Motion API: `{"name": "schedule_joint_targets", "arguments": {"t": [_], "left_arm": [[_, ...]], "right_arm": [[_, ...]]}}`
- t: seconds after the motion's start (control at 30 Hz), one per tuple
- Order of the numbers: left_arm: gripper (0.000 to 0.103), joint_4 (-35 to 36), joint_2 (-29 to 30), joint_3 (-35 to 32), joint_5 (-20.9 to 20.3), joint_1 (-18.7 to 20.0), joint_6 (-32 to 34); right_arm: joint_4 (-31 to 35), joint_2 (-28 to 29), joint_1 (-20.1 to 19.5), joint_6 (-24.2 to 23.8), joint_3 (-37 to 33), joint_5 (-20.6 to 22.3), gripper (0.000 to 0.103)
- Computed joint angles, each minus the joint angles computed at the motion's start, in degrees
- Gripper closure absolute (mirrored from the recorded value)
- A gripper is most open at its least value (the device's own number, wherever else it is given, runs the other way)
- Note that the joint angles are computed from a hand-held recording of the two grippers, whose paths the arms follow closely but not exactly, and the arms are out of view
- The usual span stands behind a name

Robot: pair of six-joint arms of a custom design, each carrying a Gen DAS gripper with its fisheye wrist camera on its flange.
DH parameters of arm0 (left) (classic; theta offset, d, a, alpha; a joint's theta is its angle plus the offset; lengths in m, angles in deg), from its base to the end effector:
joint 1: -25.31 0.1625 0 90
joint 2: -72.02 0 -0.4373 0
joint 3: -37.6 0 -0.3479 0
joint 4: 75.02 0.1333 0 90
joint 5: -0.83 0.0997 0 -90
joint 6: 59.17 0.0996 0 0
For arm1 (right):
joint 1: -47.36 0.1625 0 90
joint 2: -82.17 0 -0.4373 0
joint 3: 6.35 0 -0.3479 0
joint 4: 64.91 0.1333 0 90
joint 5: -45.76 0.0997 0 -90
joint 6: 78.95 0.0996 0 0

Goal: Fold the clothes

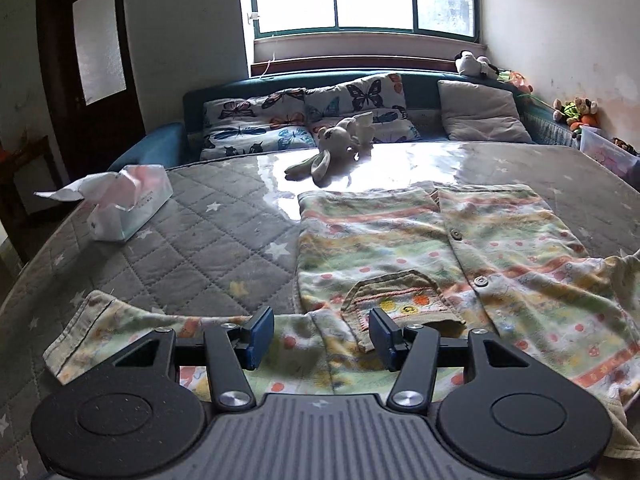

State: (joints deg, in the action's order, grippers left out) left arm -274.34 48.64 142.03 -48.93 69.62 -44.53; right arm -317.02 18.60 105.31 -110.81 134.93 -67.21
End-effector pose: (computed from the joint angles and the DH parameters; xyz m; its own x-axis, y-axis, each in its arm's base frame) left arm -0.2765 -0.5461 -0.0274 -0.5685 0.4772 -0.6702 0.7999 0.5112 -0.3145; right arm -0.1161 -0.3635 0.3044 -0.5151 0.6509 0.5577 -0.2591 0.5019 -0.8252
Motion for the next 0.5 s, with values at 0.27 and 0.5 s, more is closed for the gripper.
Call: {"name": "schedule_joint_targets", "arguments": {"t": [0.27, 0.5], "left_arm": [[0.046, 0.9, 0.6, -0.1, -3.1, -1.2, 1.6], [0.046, 1.8, 1.4, 0.1, -5.7, -2.7, 3.2]], "right_arm": [[0.6, -2.7, -2.3, 4.5, -0.4, -1.4, 0.034], [2.8, -2.1, -1.3, 2.4, -2.4, 0.0, 0.036]]}}
